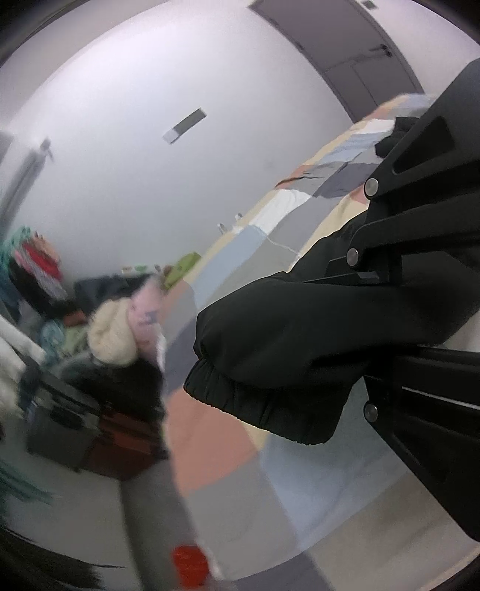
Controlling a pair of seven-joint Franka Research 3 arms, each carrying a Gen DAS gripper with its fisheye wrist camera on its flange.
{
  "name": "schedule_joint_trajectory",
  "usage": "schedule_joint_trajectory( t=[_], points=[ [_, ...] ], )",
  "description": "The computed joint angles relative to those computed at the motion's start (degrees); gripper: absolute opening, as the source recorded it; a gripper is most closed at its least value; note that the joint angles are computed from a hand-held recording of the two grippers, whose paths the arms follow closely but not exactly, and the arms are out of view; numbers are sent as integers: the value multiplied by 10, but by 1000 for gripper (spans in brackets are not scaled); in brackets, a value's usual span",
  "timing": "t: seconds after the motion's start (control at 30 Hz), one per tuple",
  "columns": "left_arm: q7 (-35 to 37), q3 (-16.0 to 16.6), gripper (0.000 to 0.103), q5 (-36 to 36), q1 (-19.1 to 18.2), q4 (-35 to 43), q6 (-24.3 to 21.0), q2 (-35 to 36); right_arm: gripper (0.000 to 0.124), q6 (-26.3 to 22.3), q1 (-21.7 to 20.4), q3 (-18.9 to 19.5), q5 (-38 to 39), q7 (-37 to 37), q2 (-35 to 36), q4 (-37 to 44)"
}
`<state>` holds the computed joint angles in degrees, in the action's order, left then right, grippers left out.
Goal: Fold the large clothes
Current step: 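Lift the held sleeve and fold it across the jacket toward the right tool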
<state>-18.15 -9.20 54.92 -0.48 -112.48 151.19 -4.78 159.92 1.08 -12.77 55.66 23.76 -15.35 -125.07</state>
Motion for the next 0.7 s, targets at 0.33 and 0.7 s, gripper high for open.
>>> schedule_joint_trajectory(
  t=[0.33, 0.7],
  points=[
    [109, -37, 3, -56, -48, 116, -134, -3, 97, -72, -12, -10, 21, -31, 9, 22],
    [224, -48, 3, -24, -170, 419, -288, 151, 97, -133, -32, -22, 69, -74, 1, 30]
  ],
)
